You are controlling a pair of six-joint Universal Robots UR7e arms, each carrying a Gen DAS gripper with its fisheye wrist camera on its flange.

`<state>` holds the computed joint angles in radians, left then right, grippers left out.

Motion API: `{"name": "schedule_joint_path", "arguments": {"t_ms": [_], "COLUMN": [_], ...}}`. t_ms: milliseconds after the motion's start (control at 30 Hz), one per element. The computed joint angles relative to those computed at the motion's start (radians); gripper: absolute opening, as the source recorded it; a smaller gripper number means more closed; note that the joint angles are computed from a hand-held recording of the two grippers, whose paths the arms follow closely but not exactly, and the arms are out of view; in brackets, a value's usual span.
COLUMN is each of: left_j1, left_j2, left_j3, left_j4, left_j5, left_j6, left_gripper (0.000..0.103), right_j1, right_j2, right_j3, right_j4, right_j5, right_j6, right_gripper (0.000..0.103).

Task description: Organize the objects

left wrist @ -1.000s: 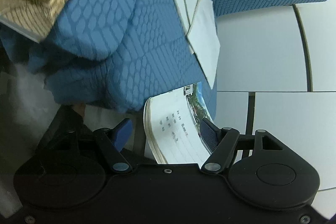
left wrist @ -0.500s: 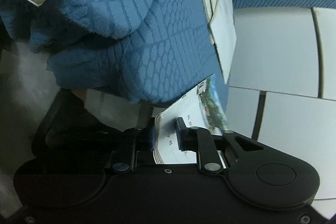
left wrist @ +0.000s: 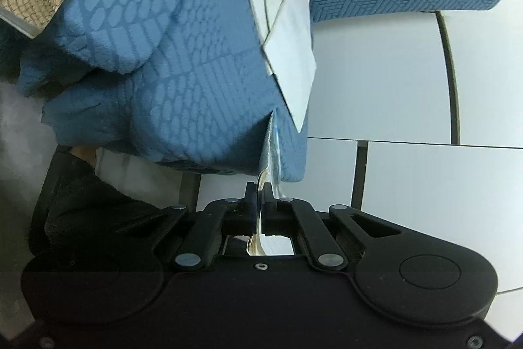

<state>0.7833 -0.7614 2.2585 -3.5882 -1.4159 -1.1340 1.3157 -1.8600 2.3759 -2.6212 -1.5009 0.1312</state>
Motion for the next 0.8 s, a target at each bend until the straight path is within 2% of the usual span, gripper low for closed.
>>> {"name": "schedule_joint_path", "arguments": {"t_ms": [167, 233, 300, 367, 433, 500, 700, 800], "left_j1": [-0.005, -0.013, -0.016, -0.013, -0.013, -0.013, -0.038, -0.072], "left_j2": [-0.004, -0.006, -0.005, 0.0, 0.001, -0.003, -0.027, -0.056], "left_j3": [0.009, 0.013, 0.017, 0.021, 0.02, 0.014, 0.031, 0.051], "left_j4": [-0.03, -0.026, -0.033, -0.049, -0.052, -0.038, -0.025, -0.015], "left_j5": [-0.005, 0.008, 0.01, -0.003, -0.003, -0.004, 0.001, 0.03], "left_j6": [0.0, 0.003, 0.002, -0.013, -0.017, -0.006, -0.015, -0.04], "left_gripper": [0.0, 0.0, 0.0, 0.0, 0.0, 0.0, 0.001, 0.002], "right_j1": [-0.05, -0.061, -0.061, -0.05, -0.016, 0.012, 0.059, 0.102], "right_j2": [-0.007, -0.001, 0.004, 0.011, 0.021, 0.027, 0.018, -0.002], "right_j3": [0.061, 0.079, 0.095, 0.106, 0.101, 0.097, 0.088, 0.067], "right_j4": [-0.112, -0.148, -0.189, -0.228, -0.241, -0.251, -0.259, -0.219], "right_j5": [0.07, 0.078, 0.078, 0.062, 0.006, -0.042, -0.115, -0.16], "right_j6": [0.143, 0.21, 0.251, 0.262, 0.259, 0.253, 0.216, 0.201], "right_gripper": [0.025, 0.033, 0.035, 0.035, 0.031, 0.017, 0.013, 0.013]}}
